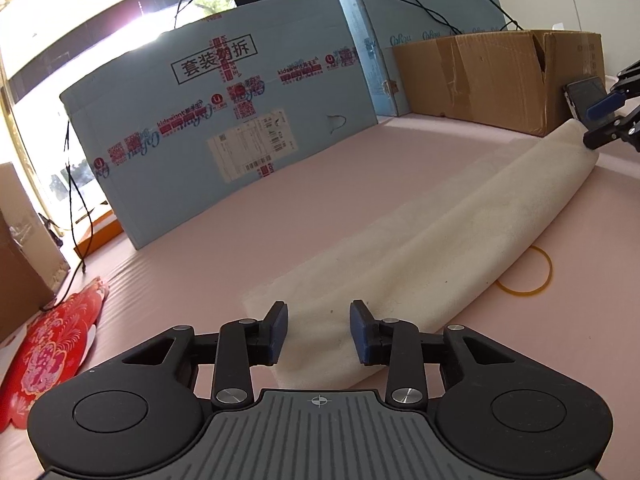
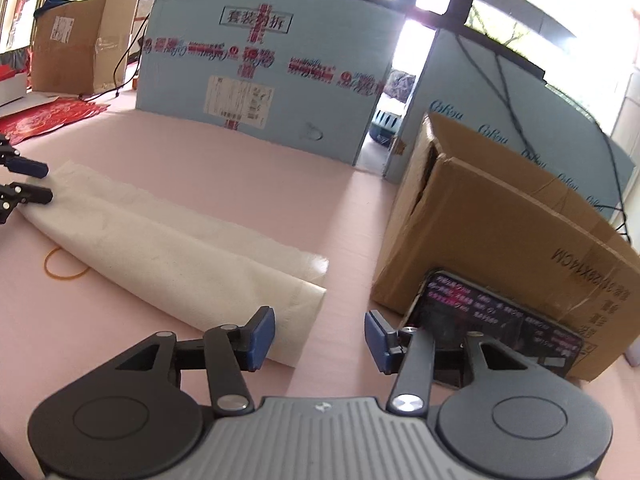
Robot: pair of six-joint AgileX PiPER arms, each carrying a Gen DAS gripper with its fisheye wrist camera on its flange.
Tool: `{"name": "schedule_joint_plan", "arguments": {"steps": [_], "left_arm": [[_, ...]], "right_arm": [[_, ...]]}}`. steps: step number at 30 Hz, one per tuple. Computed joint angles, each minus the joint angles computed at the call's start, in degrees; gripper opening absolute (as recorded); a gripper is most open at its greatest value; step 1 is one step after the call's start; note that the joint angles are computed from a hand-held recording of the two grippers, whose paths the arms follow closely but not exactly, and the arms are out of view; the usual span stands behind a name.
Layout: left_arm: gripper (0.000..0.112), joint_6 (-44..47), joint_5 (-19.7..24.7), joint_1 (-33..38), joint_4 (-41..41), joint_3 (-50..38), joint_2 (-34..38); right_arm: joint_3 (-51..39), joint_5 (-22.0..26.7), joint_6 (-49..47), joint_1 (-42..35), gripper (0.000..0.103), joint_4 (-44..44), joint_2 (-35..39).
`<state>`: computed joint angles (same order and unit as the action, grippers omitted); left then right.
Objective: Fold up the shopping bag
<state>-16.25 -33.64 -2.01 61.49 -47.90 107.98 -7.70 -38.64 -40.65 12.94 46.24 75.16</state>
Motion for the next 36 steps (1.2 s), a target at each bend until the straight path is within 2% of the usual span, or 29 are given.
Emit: {"name": "schedule_joint_plan", "arguments": {"steps": [2, 6, 10, 14, 16, 17, 21, 24, 26, 29, 32, 34, 36], "left_arm": [[0.067, -4.0, 0.4, 0.6, 2.5, -1.5, 0.5], [0.069, -11.6, 0.3, 1.8, 8.6, -4.1, 1.2], [0.068, -11.8, -1.0, 2.6, 10.3, -3.5, 0.7], [0.068, -3.9, -1.0, 2.1, 4.6, -0.5, -0.7], [0.068, 0.8, -1.7, 1.7, 1.4, 0.9, -1.6], [0.068, 3.0, -2.3, 1.5, 0.0, 1.6, -2.1], [0.068, 7.5, -6.6, 0.3, -2.0, 3.2, -4.2], [0.068, 4.3, -9.0, -1.3, 3.1, 1.8, -4.0], [0.068, 0.7, -7.2, -2.8, 8.3, -0.7, -2.6], [0.065, -8.6, -3.1, -4.1, 17.5, -6.1, 1.5], [0.066, -20.7, -5.8, -1.9, 25.2, -10.7, 5.1], [0.067, -19.7, -6.1, -1.7, 24.2, -10.3, 5.3], [0.067, -17.1, -5.9, -1.9, 22.3, -9.3, 5.1]], "right_arm": [[1.6, -4.5, -0.3, 4.0, 0.055, 3.1, -2.3], [2.8, -5.6, 2.6, 7.2, 0.055, 0.1, -5.6], [2.3, -3.2, 10.3, 3.7, 0.056, -15.2, -1.0], [-0.7, -4.4, 20.8, 1.1, 0.051, -26.9, 7.6], [-2.9, -3.2, 28.3, -1.0, 0.049, -33.0, 10.2], [-3.8, -2.5, 29.7, -1.6, 0.044, -34.3, 11.0], [-7.2, 1.5, 29.1, -1.9, 0.04, -34.3, 15.0], [-7.4, 2.4, 32.8, -3.8, 0.04, -38.6, 15.6], [-7.2, 2.6, 34.3, -4.8, 0.041, -39.8, 15.3], [-5.5, 3.2, 31.4, -5.7, 0.045, -36.5, 13.3], [-3.4, 4.4, 28.6, -8.6, 0.049, -34.0, 10.6], [-2.0, 4.5, 25.9, -9.8, 0.05, -30.6, 8.7], [0.7, 2.7, 25.9, -10.9, 0.051, -32.5, 6.3]]}}
